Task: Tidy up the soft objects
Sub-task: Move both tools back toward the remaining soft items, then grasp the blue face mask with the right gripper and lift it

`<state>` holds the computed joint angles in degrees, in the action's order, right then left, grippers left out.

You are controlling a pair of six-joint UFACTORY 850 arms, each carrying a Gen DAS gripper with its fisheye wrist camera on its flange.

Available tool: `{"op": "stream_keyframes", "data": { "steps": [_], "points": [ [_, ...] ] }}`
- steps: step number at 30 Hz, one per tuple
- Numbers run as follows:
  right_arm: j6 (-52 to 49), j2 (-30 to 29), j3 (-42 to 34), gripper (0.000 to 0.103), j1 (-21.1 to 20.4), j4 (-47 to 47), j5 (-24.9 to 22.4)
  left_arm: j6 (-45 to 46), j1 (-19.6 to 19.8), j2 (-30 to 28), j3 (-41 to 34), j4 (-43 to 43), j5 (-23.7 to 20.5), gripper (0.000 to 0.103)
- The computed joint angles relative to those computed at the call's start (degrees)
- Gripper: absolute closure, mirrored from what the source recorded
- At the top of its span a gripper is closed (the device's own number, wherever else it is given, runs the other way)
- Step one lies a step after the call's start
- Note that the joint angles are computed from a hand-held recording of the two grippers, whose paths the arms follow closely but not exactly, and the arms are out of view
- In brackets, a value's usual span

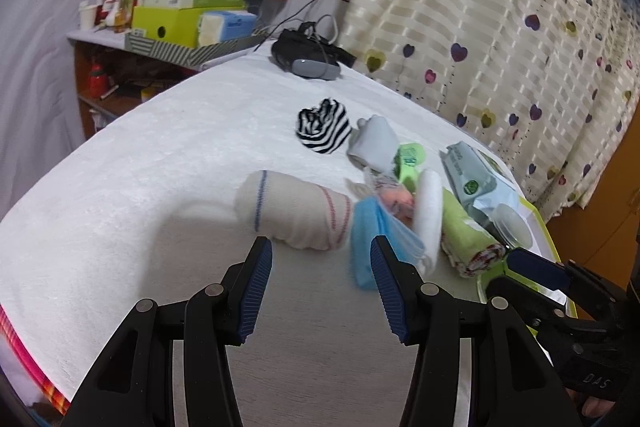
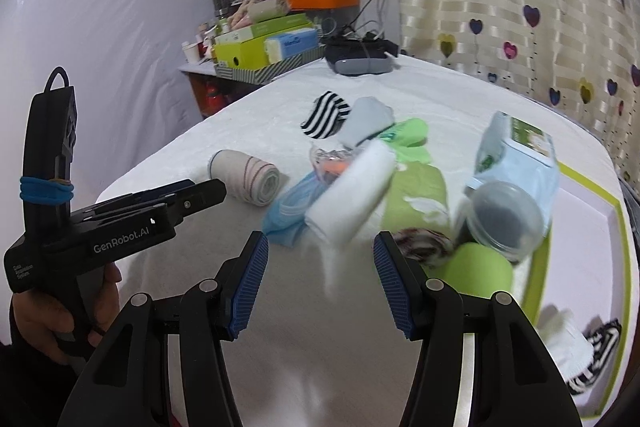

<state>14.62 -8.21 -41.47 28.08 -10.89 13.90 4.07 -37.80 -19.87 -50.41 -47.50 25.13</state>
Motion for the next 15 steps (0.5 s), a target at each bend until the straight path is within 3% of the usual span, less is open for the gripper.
{"op": "stream_keyframes", "data": {
  "steps": [11,15],
  "points": [
    [4.37,-7.21,-6.94,0.047,1.92,-5.43,-1.81,-3.82,1.87,1.27,2.2,1.83,0.61,0.052],
    [1.88,-9.46,-9.25,0.048,2.43,-3.32,-3.15,-4.64,2.27,1.46,2.54,2.34,0.84,0.052]
  ]
}}
